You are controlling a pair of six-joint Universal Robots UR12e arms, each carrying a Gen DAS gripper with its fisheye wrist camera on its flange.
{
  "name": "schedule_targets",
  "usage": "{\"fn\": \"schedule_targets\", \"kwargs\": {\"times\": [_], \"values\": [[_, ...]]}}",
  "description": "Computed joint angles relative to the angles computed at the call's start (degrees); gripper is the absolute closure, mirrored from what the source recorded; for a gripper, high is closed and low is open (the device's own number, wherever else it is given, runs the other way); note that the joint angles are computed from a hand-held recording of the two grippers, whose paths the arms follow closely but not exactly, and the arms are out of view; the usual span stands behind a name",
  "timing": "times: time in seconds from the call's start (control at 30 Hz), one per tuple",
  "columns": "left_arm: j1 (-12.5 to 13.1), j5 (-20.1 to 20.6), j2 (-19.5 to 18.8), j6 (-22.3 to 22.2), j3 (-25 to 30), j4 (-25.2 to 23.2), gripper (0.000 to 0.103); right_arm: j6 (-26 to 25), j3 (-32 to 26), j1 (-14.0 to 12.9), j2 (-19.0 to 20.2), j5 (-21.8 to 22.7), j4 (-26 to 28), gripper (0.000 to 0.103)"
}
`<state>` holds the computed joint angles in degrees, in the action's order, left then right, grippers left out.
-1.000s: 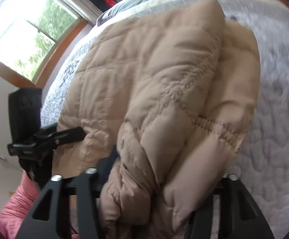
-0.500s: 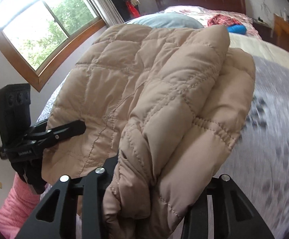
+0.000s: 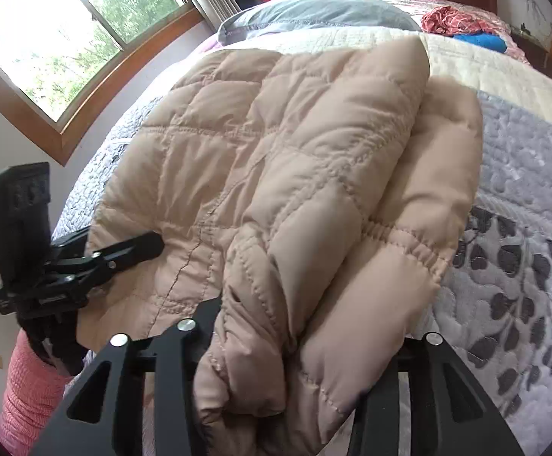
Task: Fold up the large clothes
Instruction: 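Lower the folded coat onto the bed and open both grippers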
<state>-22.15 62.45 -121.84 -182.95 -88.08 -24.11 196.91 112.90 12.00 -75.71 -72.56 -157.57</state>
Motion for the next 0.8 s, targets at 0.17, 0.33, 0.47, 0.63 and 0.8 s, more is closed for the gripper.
{"fn": "schedule_targets", "kwargs": {"times": [0.17,0.33,0.47,0.63,0.8], "values": [[0.1,-0.2,-0.2,-0.2,-0.6,0.6,0.031,0.0,1.0,-1.8,0.1,2.5,-0.7,0.042],[1.5,1.7,2.2,0.3,-3.6,0.0,0.020,-1.8,2.7,-0.9,-3.4,-2.8,0.8,0.037],[0.2,11.2,6.6,1.1,-7.4,1.4,0.019,-2.3,3.5,1.6,-6.6,-10.4,4.9,0.037],[-2.0,20.3,10.0,1.9,-10.9,2.2,0.019,0.0,4.3,4.5,-9.3,-16.2,8.6,0.037],[-3.4,25.9,11.1,0.7,-12.9,3.8,0.019,3.1,4.1,5.7,-8.9,-18.0,9.9,0.037]]}}
